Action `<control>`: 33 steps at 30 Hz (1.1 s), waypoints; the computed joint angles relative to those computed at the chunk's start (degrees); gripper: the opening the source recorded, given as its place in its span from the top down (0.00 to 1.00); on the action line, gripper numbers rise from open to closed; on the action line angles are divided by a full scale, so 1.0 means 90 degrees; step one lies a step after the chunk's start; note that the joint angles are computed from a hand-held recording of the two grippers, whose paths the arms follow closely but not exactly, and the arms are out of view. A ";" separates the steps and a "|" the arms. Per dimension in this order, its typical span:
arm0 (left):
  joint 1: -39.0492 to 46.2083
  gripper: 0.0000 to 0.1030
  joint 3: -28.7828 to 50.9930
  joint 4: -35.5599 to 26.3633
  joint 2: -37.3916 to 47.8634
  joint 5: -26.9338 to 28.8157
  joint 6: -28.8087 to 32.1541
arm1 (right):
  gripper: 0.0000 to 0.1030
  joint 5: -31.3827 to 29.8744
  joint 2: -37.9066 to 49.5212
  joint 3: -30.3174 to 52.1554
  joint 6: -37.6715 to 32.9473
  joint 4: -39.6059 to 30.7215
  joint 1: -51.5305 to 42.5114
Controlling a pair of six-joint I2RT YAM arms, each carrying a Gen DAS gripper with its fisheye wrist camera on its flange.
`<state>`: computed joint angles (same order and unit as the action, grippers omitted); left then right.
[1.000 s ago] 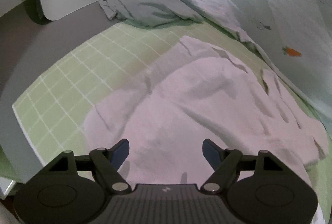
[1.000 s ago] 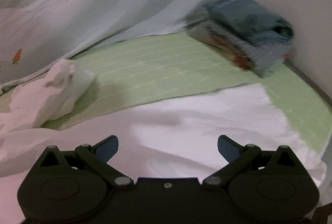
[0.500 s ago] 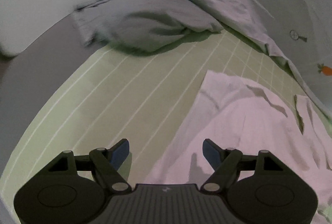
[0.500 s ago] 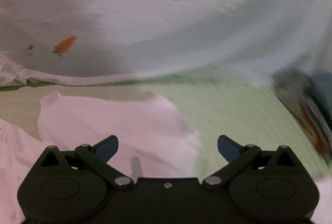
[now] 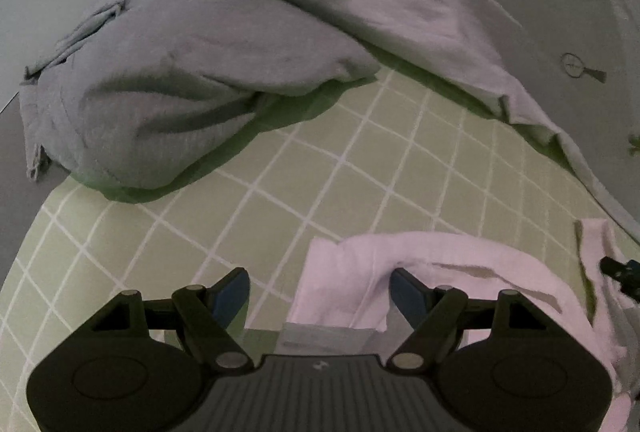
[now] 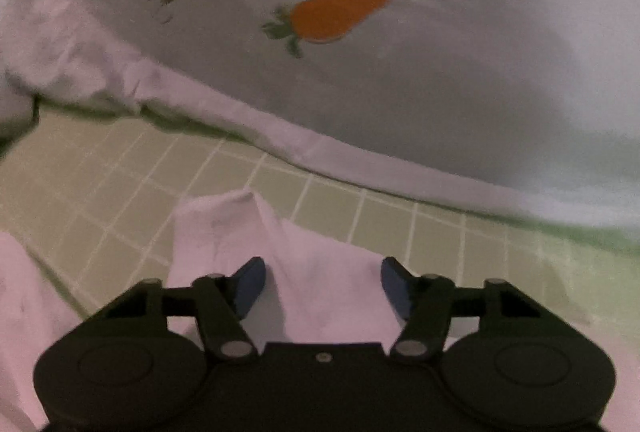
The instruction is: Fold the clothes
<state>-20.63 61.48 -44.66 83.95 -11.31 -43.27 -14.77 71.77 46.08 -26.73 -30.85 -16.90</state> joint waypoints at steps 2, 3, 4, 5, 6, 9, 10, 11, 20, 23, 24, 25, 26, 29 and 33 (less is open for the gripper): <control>-0.0109 0.25 -0.0028 0.0022 0.0016 -0.0195 -0.0149 | 0.65 -0.0175 0.0156 0.0155 0.0220 -0.0051 -0.0163; -0.0174 0.27 -0.0076 0.0050 0.0001 -0.0325 -0.0239 | 0.83 -0.0214 0.0128 0.0158 0.0251 -0.0018 -0.0281; -0.0255 0.33 -0.0131 0.0089 -0.0014 -0.0481 -0.0255 | 0.88 -0.0447 0.0079 0.0166 0.0249 -0.0037 -0.0504; -0.0350 0.43 -0.0196 0.0153 -0.0035 -0.0644 -0.0220 | 0.95 -0.0681 0.0041 0.0181 0.0247 -0.0059 -0.0730; -0.0412 0.48 -0.0252 0.0226 -0.0078 -0.0714 -0.0175 | 0.97 -0.0901 0.0002 0.0202 0.0242 -0.0082 -0.0952; -0.0485 0.77 -0.0196 0.0122 -0.0109 -0.0783 -0.0349 | 0.98 -0.1156 -0.0355 0.0260 0.0043 -0.0034 -0.1572; -0.0499 0.79 -0.0174 0.0070 -0.0099 -0.0843 -0.0409 | 0.98 -0.1360 -0.0477 0.0379 -0.0024 -0.0095 -0.1931; -0.0510 0.84 -0.0154 0.0017 -0.0082 -0.0921 -0.0465 | 0.98 -0.1568 -0.0566 0.0518 -0.0077 -0.0143 -0.2291; -0.0205 0.89 -0.0259 -0.0660 -0.0681 -0.1660 -0.0583 | 0.99 -0.3158 -0.0025 0.2466 -0.0194 -0.0110 -0.5893; 0.0044 0.89 -0.0386 -0.0764 -0.0969 -0.1666 -0.0591 | 0.99 -0.3388 0.0238 0.2803 -0.0279 0.0075 -0.6818; 0.0110 0.89 -0.0430 -0.0788 -0.1048 -0.1655 -0.0600 | 0.99 -0.3420 0.0322 0.2884 -0.0309 0.0150 -0.7087; 0.0178 0.89 -0.0473 -0.0813 -0.1128 -0.1645 -0.0607 | 0.99 -0.3445 0.0416 0.2970 -0.0326 0.0239 -0.7347; 0.0191 0.89 -0.0504 -0.0827 -0.1147 -0.1639 -0.0616 | 0.99 -0.3451 0.0519 0.3050 -0.0341 0.0338 -0.7586; 0.0151 0.89 -0.0592 -0.0855 -0.1127 -0.1629 -0.0645 | 0.98 -0.2874 0.0933 0.3124 -0.0834 0.0231 -0.7939; 0.0157 0.87 -0.0668 -0.0869 -0.1116 -0.1589 -0.0612 | 0.83 -0.1490 0.1473 0.3180 -0.1247 -0.0276 -0.7965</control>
<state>-19.21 55.47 -52.48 73.90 -25.61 -48.78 -28.17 85.03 74.70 -37.95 -33.34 -88.59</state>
